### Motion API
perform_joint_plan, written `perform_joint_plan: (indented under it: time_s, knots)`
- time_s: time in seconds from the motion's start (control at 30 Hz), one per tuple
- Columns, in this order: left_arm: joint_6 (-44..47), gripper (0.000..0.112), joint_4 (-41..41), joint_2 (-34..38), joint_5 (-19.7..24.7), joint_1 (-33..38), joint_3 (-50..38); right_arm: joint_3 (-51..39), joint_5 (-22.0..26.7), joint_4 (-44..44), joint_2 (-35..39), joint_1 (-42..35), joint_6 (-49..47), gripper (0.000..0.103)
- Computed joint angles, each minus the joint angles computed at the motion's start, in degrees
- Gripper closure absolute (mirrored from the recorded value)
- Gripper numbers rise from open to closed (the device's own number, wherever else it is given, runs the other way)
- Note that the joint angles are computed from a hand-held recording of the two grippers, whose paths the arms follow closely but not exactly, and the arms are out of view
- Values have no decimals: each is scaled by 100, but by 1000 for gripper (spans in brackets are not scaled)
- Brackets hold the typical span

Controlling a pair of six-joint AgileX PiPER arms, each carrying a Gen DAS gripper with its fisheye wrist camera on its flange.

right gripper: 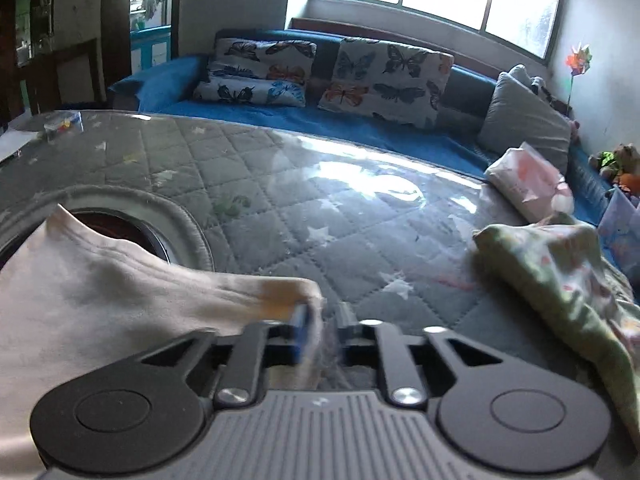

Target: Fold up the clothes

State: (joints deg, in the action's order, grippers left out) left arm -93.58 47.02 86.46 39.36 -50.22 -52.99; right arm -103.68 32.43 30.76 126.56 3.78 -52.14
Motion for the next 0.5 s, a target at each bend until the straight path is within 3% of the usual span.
perform_joint_plan:
  time_s: [0.1, 0.2, 0.37, 0.43, 0.5]
  knots:
    - [-378, 39, 126, -349, 477, -301, 242, 1067, 98, 1164, -802, -231, -1336, 78]
    - [-797, 39, 78, -681, 1073, -590, 550, 1944, 1129, 1865, -1536, -553, -2531, 74]
    - [-1740, 41, -62, -1320, 1856, -883, 1231, 3416, 2895, 1935, -2638, -904, -3783, 71]
    - [-2043, 41, -81, -1569, 2080, -944, 1447, 3822, 3249, 1606, -2921, -819, -3927, 72]
    - [-2234, 41, -63, -1783, 2271, -888, 1615, 4134, 3245, 1336, -3199, -639, -4099, 72]
